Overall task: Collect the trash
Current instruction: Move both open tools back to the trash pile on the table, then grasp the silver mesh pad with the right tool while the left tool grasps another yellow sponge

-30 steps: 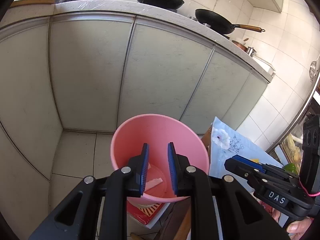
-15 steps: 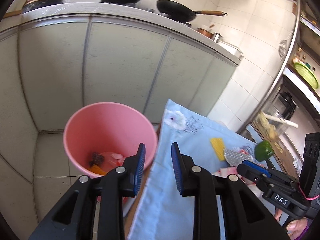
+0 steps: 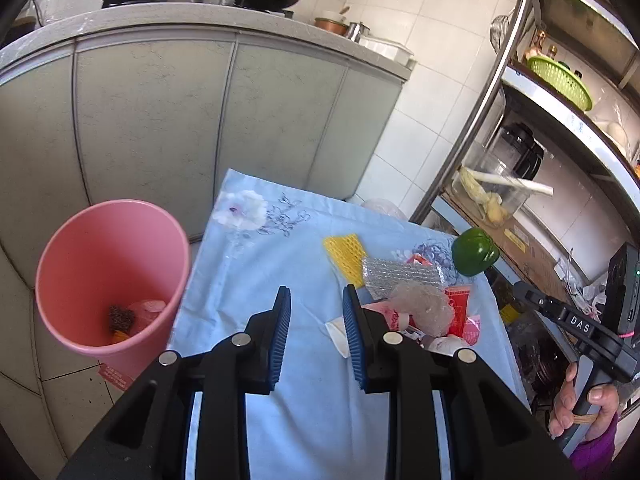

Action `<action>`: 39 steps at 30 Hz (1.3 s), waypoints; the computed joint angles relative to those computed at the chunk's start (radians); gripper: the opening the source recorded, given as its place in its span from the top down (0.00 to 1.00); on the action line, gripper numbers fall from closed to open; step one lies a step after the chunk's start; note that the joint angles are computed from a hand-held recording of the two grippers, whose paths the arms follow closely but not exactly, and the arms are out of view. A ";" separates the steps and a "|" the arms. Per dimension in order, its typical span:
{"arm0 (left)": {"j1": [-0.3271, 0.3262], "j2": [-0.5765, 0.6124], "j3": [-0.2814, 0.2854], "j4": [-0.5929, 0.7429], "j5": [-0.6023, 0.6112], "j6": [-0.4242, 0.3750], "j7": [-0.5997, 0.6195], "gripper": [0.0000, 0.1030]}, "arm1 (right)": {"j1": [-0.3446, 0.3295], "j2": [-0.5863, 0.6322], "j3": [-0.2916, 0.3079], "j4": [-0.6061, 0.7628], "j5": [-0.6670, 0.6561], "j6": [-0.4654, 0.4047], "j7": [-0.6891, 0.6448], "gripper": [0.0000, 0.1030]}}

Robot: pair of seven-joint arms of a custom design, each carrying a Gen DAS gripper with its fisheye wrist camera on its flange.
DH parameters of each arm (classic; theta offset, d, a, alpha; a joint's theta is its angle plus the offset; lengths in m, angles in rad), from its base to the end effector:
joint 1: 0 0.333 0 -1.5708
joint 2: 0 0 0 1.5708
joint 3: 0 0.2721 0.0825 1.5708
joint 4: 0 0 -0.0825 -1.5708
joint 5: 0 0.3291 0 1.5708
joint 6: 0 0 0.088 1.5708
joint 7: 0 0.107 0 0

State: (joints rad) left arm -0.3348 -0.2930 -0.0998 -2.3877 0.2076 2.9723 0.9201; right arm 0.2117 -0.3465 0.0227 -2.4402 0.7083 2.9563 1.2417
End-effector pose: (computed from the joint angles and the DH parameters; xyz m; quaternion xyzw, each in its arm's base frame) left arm 0.4141 -0.2117 0.5210 -0.6453 0.6336 -0.3907 0.1719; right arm 0.4398 0.0611 0.5077 -0.6107 0.6585 -0.1584 0.4103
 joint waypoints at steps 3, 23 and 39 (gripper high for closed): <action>-0.049 0.067 0.029 0.062 -0.073 -0.020 0.063 0.75 | 0.010 0.019 -0.036 0.012 0.034 -0.016 -0.035 0.79; 0.073 0.672 -0.098 0.762 -0.215 -0.338 0.091 0.70 | -0.051 0.279 -0.061 0.305 0.181 -0.256 -0.150 0.64; 0.145 0.843 -0.196 0.934 -0.127 -0.393 -0.007 0.79 | -0.117 0.522 -0.009 0.529 0.123 -0.432 0.008 0.65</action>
